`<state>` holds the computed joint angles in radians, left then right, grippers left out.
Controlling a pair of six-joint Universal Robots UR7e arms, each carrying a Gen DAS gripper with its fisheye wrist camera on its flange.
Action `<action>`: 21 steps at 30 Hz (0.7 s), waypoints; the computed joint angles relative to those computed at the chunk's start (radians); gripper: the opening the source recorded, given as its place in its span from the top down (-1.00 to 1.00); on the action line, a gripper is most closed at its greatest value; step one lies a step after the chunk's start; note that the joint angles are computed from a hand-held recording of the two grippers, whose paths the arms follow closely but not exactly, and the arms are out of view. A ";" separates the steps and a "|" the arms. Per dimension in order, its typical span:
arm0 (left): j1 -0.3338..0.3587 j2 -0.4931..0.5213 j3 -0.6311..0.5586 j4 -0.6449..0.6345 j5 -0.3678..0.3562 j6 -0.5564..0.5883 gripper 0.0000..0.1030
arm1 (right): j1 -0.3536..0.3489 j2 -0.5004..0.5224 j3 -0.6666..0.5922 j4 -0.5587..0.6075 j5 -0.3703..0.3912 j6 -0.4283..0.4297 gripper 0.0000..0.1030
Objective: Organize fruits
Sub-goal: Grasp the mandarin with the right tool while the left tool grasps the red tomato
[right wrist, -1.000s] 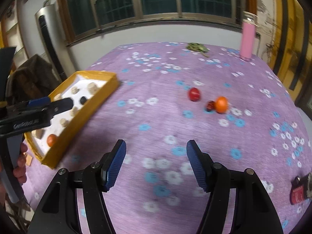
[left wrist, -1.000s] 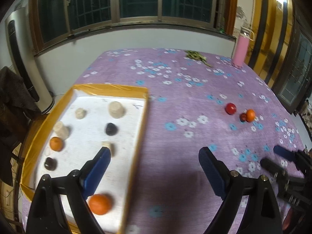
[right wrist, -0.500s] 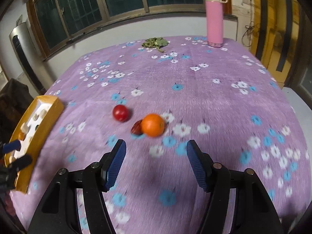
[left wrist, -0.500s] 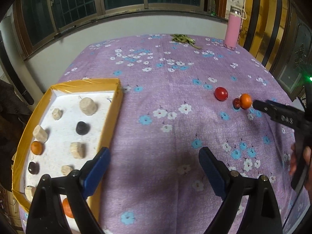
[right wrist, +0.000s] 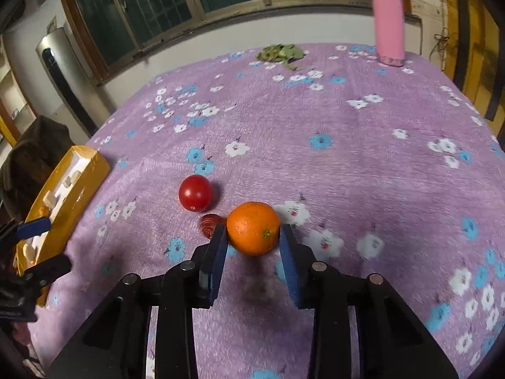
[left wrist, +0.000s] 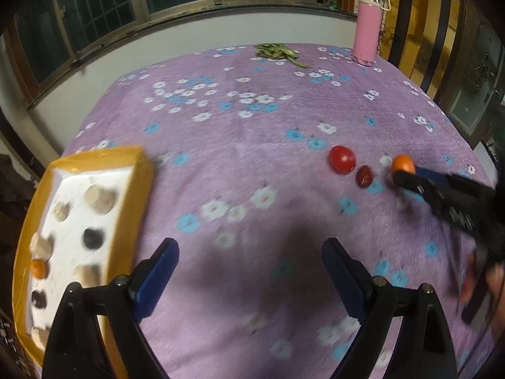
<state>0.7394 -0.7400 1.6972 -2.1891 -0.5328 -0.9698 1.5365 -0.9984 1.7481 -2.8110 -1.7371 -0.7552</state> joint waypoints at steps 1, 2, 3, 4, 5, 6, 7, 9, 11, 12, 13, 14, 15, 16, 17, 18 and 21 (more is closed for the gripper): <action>0.009 0.019 -0.025 -0.018 -0.007 0.027 -0.81 | -0.004 -0.014 0.013 -0.007 0.009 -0.004 0.37; 0.018 0.039 -0.054 -0.021 -0.012 0.042 -0.81 | -0.008 -0.031 0.031 -0.017 0.011 -0.010 0.37; 0.027 0.058 -0.079 -0.051 -0.020 0.076 -0.81 | -0.009 -0.045 0.048 -0.031 0.002 -0.022 0.37; 0.035 0.078 -0.103 -0.085 -0.026 0.110 -0.81 | -0.012 -0.057 0.063 -0.045 -0.005 -0.035 0.37; 0.041 0.096 -0.128 -0.105 -0.030 0.133 -0.81 | -0.015 -0.068 0.075 -0.054 -0.010 -0.047 0.37; 0.049 0.116 -0.153 -0.134 -0.037 0.166 -0.81 | -0.016 -0.072 0.079 -0.057 -0.017 -0.053 0.37; 0.056 0.135 -0.181 -0.146 -0.041 0.185 -0.81 | -0.020 -0.083 0.092 -0.064 -0.028 -0.063 0.37; 0.067 0.168 -0.229 -0.158 -0.050 0.207 -0.80 | -0.028 -0.095 0.106 -0.069 -0.035 -0.066 0.36; 0.076 0.192 -0.264 -0.166 -0.053 0.215 -0.72 | -0.035 -0.103 0.112 -0.063 -0.035 -0.063 0.36; 0.082 0.201 -0.276 -0.179 -0.059 0.224 -0.69 | -0.039 -0.107 0.115 -0.061 -0.032 -0.062 0.35; 0.088 0.208 -0.286 -0.191 -0.069 0.231 -0.59 | -0.043 -0.111 0.117 -0.053 -0.029 -0.060 0.35; 0.093 0.214 -0.296 -0.193 -0.078 0.231 -0.46 | -0.046 -0.112 0.117 -0.052 -0.030 -0.060 0.35; 0.101 0.220 -0.305 -0.199 -0.096 0.233 -0.38 | -0.048 -0.112 0.118 -0.052 -0.031 -0.060 0.35; 0.107 0.225 -0.312 -0.201 -0.113 0.235 -0.17 | -0.051 -0.113 0.118 -0.048 -0.029 -0.058 0.35; 0.113 0.230 -0.319 -0.203 -0.127 0.237 -0.01 | -0.052 -0.114 0.117 -0.046 -0.026 -0.055 0.35; 0.115 0.233 -0.311 -0.247 -0.135 0.256 0.04 | -0.054 -0.115 0.117 -0.046 -0.023 -0.049 0.35; 0.117 0.232 -0.295 -0.316 -0.150 0.286 0.36 | -0.056 -0.115 0.113 -0.041 -0.020 -0.036 0.35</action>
